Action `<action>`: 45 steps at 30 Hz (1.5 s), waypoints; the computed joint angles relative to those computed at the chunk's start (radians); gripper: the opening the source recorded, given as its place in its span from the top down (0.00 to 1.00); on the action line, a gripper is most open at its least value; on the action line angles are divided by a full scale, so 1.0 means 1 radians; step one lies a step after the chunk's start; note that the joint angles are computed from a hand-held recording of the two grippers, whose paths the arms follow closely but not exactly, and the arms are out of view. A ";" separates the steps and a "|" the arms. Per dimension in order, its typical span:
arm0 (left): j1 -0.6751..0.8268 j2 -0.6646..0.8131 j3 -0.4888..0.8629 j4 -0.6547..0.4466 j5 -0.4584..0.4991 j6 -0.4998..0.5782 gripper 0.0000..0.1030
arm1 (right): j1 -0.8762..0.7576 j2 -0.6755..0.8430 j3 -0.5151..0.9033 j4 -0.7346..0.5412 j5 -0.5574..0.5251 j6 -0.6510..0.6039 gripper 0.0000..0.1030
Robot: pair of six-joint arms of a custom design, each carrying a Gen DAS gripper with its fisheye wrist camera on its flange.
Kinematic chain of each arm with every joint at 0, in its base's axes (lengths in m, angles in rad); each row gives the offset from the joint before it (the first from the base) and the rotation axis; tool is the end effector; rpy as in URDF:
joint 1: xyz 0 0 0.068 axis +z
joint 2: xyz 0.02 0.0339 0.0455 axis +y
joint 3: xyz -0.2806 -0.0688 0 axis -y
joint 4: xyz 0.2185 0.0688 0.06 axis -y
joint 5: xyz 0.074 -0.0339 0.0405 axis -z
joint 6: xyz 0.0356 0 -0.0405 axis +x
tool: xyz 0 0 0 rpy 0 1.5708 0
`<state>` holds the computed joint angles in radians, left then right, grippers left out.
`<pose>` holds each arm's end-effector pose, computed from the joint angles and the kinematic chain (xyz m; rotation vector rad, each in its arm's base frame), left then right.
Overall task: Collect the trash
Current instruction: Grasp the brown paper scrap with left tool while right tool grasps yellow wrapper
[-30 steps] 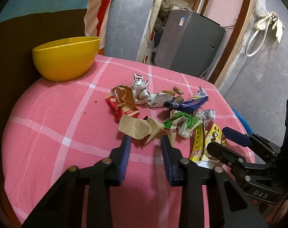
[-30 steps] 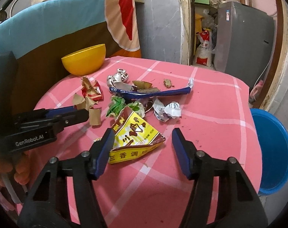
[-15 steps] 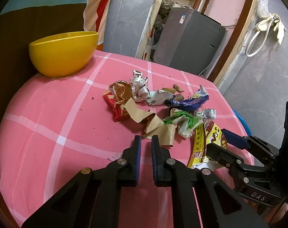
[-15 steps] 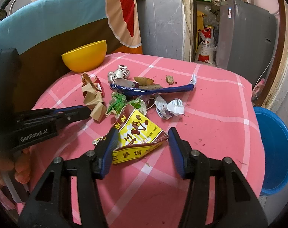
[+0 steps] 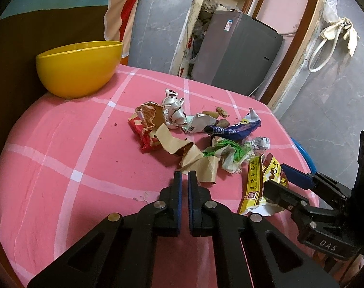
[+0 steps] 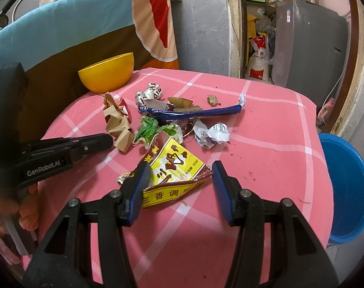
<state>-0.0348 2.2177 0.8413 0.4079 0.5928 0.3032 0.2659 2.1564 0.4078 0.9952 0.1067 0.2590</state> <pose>0.3479 -0.0320 0.0493 0.6287 2.3299 -0.6273 0.2666 0.0687 0.0468 0.0457 2.3226 0.1412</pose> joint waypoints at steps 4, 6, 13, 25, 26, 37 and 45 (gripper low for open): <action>-0.002 -0.014 -0.022 0.014 -0.002 0.010 0.96 | -0.015 0.009 -0.036 0.053 0.001 0.011 0.51; -0.015 -0.016 -0.021 0.011 -0.027 0.008 0.90 | -0.027 0.013 -0.044 0.067 -0.005 0.014 0.51; -0.045 -0.025 -0.026 0.028 -0.058 -0.006 0.60 | -0.056 0.020 -0.083 0.126 0.001 0.000 0.51; -0.095 0.014 0.050 -0.017 -0.099 -0.042 0.60 | -0.085 0.045 -0.104 0.191 -0.016 -0.006 0.53; -0.095 0.016 0.050 -0.016 -0.099 -0.042 0.60 | -0.086 0.049 -0.104 0.194 -0.018 -0.009 0.53; -0.097 0.018 0.029 0.015 -0.110 -0.035 0.87 | -0.126 0.095 -0.127 0.265 -0.116 0.004 0.51; -0.096 0.008 -0.024 0.075 -0.094 -0.047 0.91 | -0.115 0.107 -0.140 0.297 -0.103 0.009 0.53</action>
